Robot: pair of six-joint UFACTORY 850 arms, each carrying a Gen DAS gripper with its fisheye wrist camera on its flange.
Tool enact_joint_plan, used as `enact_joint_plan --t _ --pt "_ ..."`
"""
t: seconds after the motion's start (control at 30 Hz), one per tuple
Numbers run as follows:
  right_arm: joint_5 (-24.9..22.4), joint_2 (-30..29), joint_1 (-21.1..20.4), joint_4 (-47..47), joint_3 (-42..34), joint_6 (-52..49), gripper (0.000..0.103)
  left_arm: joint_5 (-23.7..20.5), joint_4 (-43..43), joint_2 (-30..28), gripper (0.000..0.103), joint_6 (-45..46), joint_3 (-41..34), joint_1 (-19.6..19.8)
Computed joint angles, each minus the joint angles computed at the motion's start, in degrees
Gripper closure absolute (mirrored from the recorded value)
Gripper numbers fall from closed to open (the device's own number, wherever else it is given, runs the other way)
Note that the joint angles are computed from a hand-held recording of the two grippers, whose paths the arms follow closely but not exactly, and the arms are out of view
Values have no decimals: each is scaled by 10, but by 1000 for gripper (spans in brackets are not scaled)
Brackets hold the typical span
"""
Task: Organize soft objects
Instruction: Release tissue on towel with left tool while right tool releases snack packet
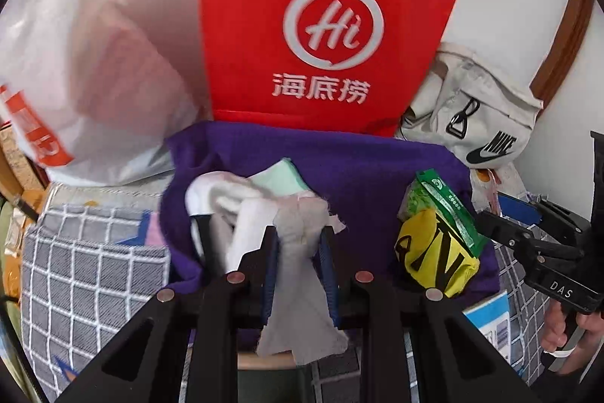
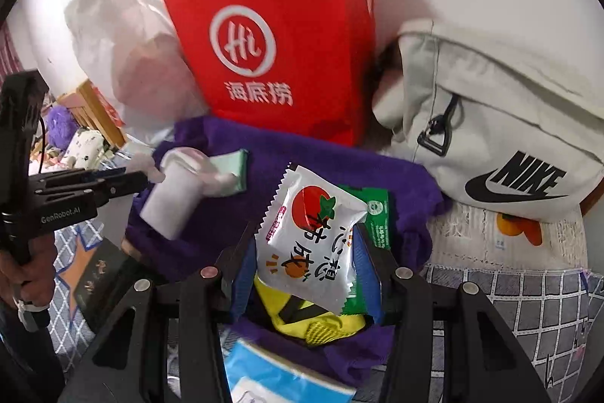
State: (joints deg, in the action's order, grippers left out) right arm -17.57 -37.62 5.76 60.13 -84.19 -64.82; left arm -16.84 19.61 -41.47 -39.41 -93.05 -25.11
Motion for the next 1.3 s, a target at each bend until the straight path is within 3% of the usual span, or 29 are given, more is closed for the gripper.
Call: enact_joint_plan --t 0.3,0.4,0.63,0.73,0.8,0.93,1.17,1.3 --pt "-9 -41 0 -103 -38 99 55 -33 -56 -52 82 65 -62 -1" --pt "-12 -51 1 -130 -48 127 54 -44 -32 -62 80 51 -74 -4" --pt "-23 -65 0 -162 -62 169 48 -36 -82 -69 80 103 -75 -1" --pt "-30 -64 0 -162 -63 167 40 -36 -118 -70 72 133 -79 2" --pt "-33 -62 2 -176 -62 178 29 -36 -135 -68 55 150 -79 1" --pt "-14 -48 9 -168 -47 165 22 -39 -51 -58 52 77 -69 -9" --pt "0 20 14 34 37 -44 22 -11 12 7 52 8 7 -9" --pt "-20 75 21 149 115 -188 24 2 85 57 52 -84 73 -5"
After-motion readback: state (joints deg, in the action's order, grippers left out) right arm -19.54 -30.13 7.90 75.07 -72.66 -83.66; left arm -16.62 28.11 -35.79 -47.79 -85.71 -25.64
